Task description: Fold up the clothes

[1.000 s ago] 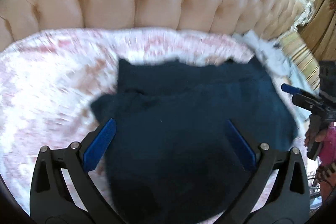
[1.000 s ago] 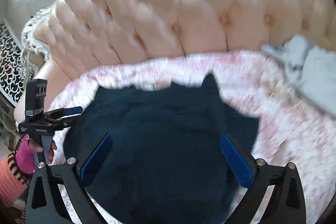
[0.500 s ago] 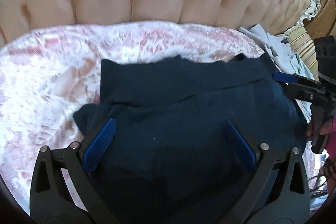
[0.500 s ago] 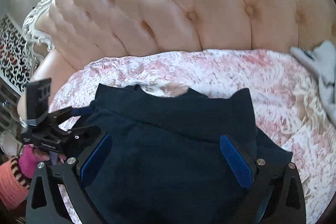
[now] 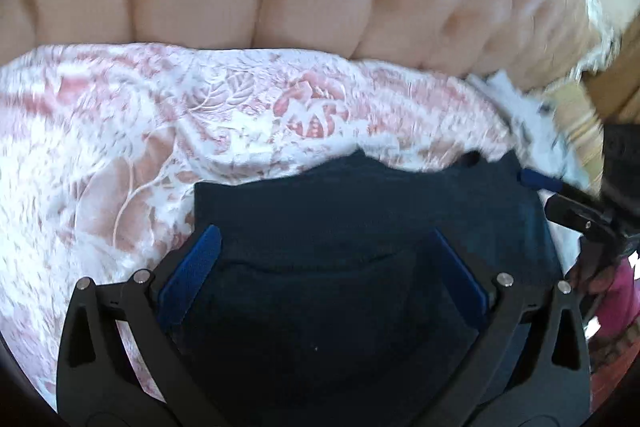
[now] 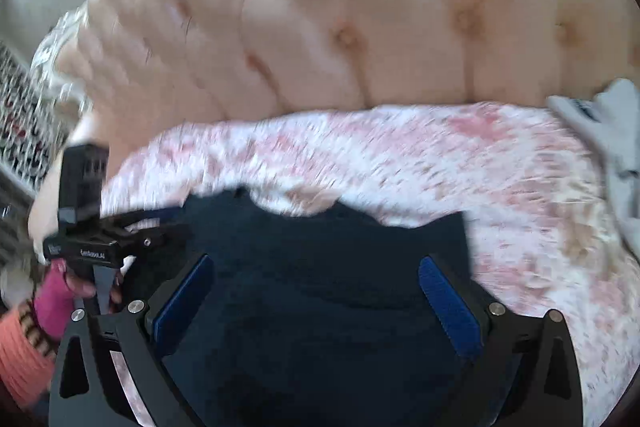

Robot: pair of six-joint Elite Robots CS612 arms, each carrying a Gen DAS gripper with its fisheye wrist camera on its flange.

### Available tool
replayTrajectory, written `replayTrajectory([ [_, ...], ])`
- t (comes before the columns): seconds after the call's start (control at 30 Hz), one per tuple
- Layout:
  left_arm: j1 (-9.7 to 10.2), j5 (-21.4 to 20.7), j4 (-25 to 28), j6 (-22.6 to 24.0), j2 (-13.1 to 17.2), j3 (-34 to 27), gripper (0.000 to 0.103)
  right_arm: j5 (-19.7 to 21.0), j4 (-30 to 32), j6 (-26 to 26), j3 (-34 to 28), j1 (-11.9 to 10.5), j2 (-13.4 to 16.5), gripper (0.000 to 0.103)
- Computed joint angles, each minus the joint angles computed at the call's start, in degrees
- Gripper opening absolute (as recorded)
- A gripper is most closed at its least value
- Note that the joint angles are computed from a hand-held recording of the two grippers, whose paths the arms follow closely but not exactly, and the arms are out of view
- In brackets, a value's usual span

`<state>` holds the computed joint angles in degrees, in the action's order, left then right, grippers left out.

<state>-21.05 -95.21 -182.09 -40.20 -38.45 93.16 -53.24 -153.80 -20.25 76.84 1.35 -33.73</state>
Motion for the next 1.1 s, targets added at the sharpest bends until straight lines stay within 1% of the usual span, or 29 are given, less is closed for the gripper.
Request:
replayTrajectory([
  [0.07,-0.19,0.3,-4.7,-0.9,-1.7,3.3,0.103,0.9,-3.2,0.6,2.6,-1.1,-1.6,0.103],
  [0.1,-0.47,1.1,-6.2,-1.0,-2.7,5.2,0.103,0.4,-4.2,0.6,3.9,-1.6,-2.3,0.103],
  [0.17,-1.28,2.4,-6.9,-0.2,-4.7,8.6,0.103,-0.9,-6.2,-0.2,7.3,-2.8,-4.0,0.103],
  [0.23,-2.33,3.3,-7.9,0.7,-6.7,12.4,0.103,-1.2,-8.3,-2.6,12.4,-4.2,-6.4,0.103],
  [0.3,-3.59,5.2,-8.7,1.5,-8.3,15.6,0.103,-0.8,-10.9,-6.6,17.4,-5.2,-8.7,0.103],
  [0.37,-5.23,8.4,-7.4,2.2,-9.6,18.2,0.103,-0.1,-12.5,-10.6,21.7,-5.9,-10.5,0.103],
  [0.4,-5.71,9.0,-6.4,2.1,-9.9,18.9,0.103,-0.4,-13.8,-12.1,23.6,-6.1,-11.3,0.103],
  [0.47,-5.99,7.7,-5.7,0.4,-9.6,19.8,0.103,-0.5,-15.9,-12.6,25.7,-6.3,-11.7,0.103],
  [0.5,-6.19,7.2,-5.6,-0.1,-9.5,20.1,0.103,-0.3,-16.7,-12.3,26.3,-6.3,-11.7,0.100],
  [0.53,-6.82,8.4,-5.4,0.6,-9.7,20.6,0.103,0.5,-16.7,-11.3,26.2,-6.4,-11.4,0.095],
  [0.57,-7.29,9.1,-4.7,1.0,-10.0,20.7,0.103,1.3,-16.7,-10.3,26.1,-6.5,-11.2,0.085],
  [0.6,-7.68,9.4,-3.8,1.4,-10.3,20.6,0.103,1.6,-16.6,-9.5,25.9,-6.4,-11.0,0.077],
  [0.63,-7.92,9.3,-3.8,1.5,-10.4,20.6,0.103,0.7,-16.4,-9.2,25.5,-6.2,-10.8,0.074],
  [0.7,-8.73,10.4,-3.0,2.6,-10.9,20.2,0.103,-1.4,-15.6,-7.9,24.4,-5.9,-10.2,0.067],
  [0.8,-9.67,11.5,-1.9,5.7,-11.2,18.6,0.103,-0.6,-15.5,-6.9,24.2,-6.3,-9.8,0.065],
  [0.9,-10.22,11.8,1.5,8.7,-10.5,14.8,0.103,0.4,-12.9,-9.0,23.2,-6.6,-9.1,0.058],
  [0.93,-10.42,11.8,3.3,10.0,-10.0,12.8,0.103,1.5,-12.2,-9.9,22.9,-6.8,-8.8,0.057],
  [0.97,-10.64,11.8,5.4,11.2,-9.3,10.7,0.103,3.7,-11.5,-10.9,22.7,-7.1,-8.7,0.048],
  [1.0,-10.87,12.0,7.6,12.4,-8.6,8.5,0.103,5.9,-10.7,-12.0,22.4,-7.5,-8.5,0.033],
  [1.03,-11.16,12.1,10.1,14.1,-7.7,5.7,0.103,7.4,-9.5,-13.3,22.1,-7.7,-8.4,0.027],
  [1.1,-11.44,11.5,13.7,16.7,-6.1,1.7,0.103,6.3,-5.4,-17.0,21.0,-7.5,-8.3,0.019],
])
